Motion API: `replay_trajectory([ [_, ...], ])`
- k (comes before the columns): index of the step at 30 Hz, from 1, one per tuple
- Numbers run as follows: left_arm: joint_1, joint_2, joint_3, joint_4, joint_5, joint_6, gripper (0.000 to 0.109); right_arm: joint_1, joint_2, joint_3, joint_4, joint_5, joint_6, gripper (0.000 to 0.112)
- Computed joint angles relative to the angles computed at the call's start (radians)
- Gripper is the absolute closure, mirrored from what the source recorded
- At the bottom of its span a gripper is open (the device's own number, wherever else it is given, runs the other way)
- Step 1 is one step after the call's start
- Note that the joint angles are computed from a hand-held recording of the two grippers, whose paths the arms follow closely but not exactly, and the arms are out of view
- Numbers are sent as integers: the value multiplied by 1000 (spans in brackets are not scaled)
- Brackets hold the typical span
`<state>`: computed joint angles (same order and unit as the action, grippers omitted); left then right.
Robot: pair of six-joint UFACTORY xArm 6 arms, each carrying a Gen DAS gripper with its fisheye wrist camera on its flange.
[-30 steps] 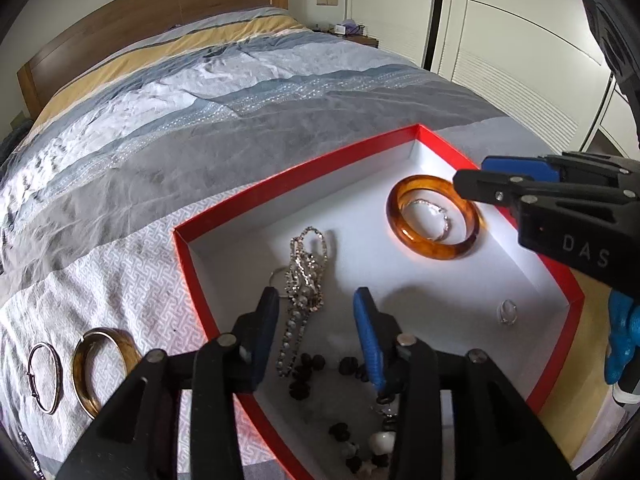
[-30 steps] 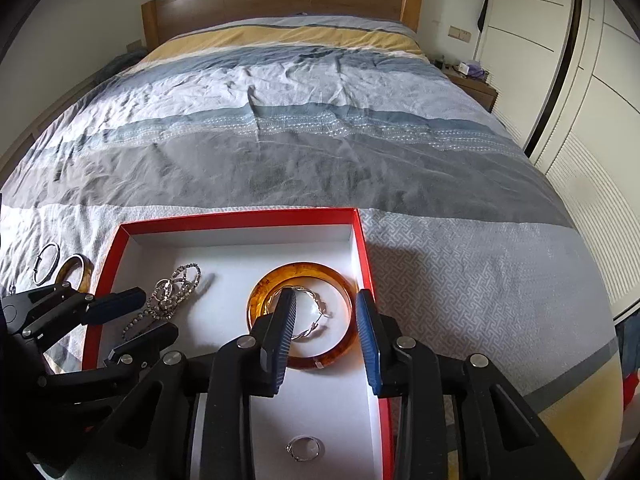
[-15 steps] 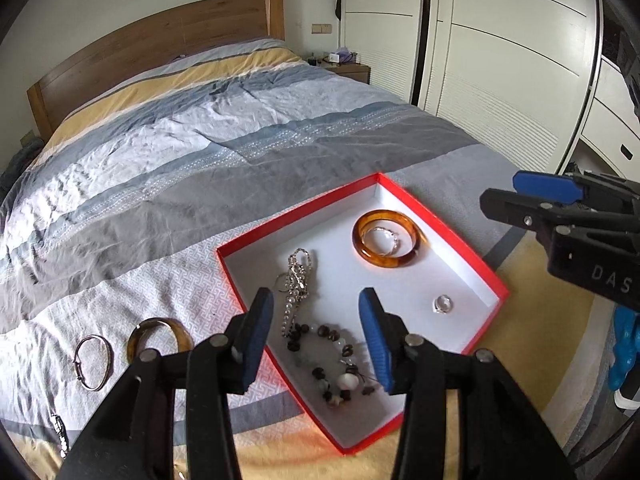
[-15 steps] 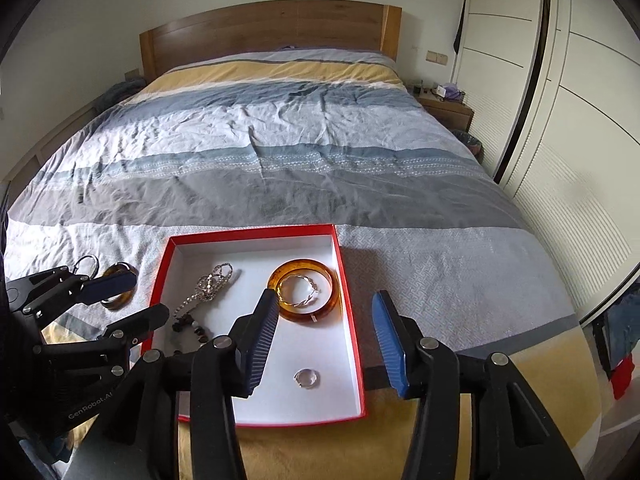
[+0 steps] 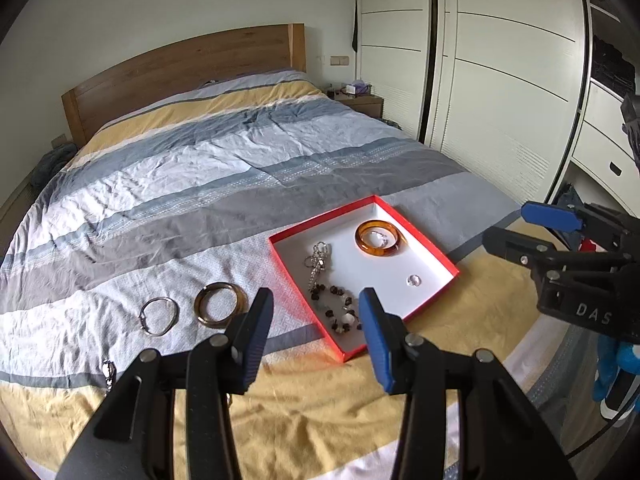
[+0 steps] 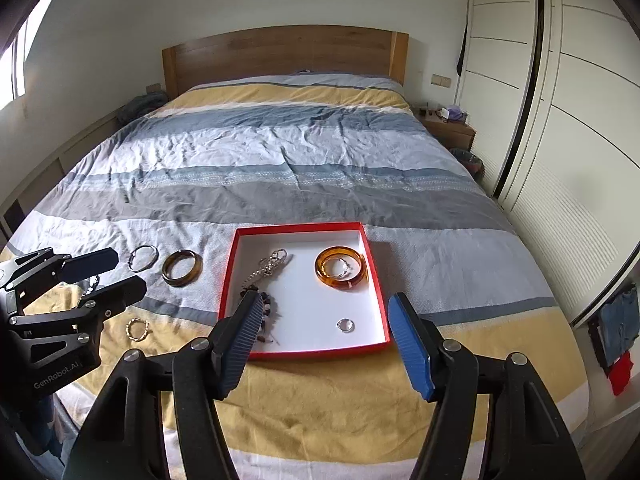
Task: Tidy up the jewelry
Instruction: 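Withdraw both tools from the box toward the remaining jewelry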
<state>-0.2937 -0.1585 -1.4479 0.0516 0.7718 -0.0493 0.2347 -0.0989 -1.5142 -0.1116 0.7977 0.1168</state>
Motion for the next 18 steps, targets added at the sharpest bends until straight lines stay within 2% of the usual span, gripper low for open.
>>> replay_trajectory([
  [9,74,-285,193,63,99,-73,66,44,-204,143,-16,24,63,45],
  [14,167,-443,295,59,135,-89,66,90,-291,189,-54,42,99,45],
  [18,275,-551,367,32,150,-71,66,124,-345,211,-68,40,117,45],
])
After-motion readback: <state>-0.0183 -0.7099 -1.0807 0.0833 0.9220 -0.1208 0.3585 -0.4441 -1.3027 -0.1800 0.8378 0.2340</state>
